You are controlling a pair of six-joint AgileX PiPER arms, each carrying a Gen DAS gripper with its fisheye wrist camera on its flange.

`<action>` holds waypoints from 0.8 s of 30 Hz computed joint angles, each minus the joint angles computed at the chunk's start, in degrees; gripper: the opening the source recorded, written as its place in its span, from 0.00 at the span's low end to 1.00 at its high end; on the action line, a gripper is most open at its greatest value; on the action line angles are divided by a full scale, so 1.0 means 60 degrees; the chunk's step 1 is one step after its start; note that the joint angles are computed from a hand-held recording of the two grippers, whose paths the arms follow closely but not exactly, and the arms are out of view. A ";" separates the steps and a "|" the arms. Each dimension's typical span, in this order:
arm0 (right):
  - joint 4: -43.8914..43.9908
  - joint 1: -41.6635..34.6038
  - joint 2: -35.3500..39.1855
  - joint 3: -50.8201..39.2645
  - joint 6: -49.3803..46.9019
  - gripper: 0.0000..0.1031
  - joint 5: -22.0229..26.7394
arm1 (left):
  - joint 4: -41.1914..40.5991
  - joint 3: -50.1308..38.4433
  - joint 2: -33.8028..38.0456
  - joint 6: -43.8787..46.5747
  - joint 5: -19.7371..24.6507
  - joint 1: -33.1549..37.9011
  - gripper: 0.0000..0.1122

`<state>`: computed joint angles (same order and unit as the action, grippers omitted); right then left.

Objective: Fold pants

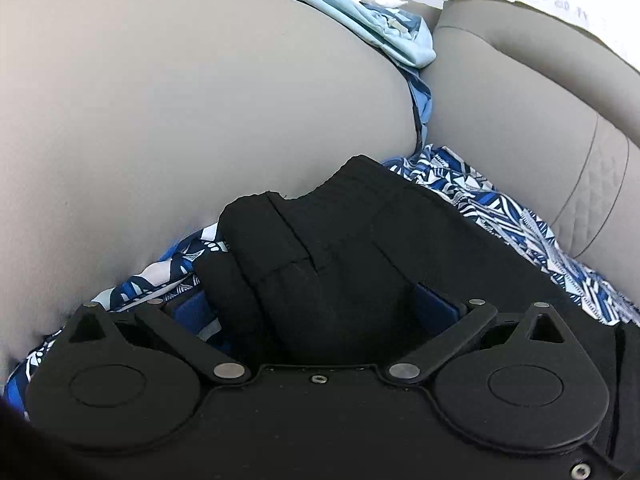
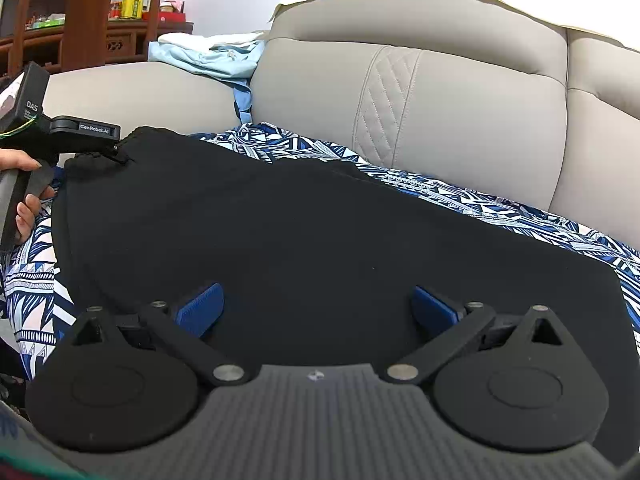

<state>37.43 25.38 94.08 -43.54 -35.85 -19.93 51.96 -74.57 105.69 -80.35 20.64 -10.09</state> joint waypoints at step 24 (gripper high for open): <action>-0.0797 -0.0473 -0.0018 -0.0592 -0.0016 1.00 0.1317 | 0.1708 0.0267 -0.0813 -0.2323 -0.0127 -0.0077 0.13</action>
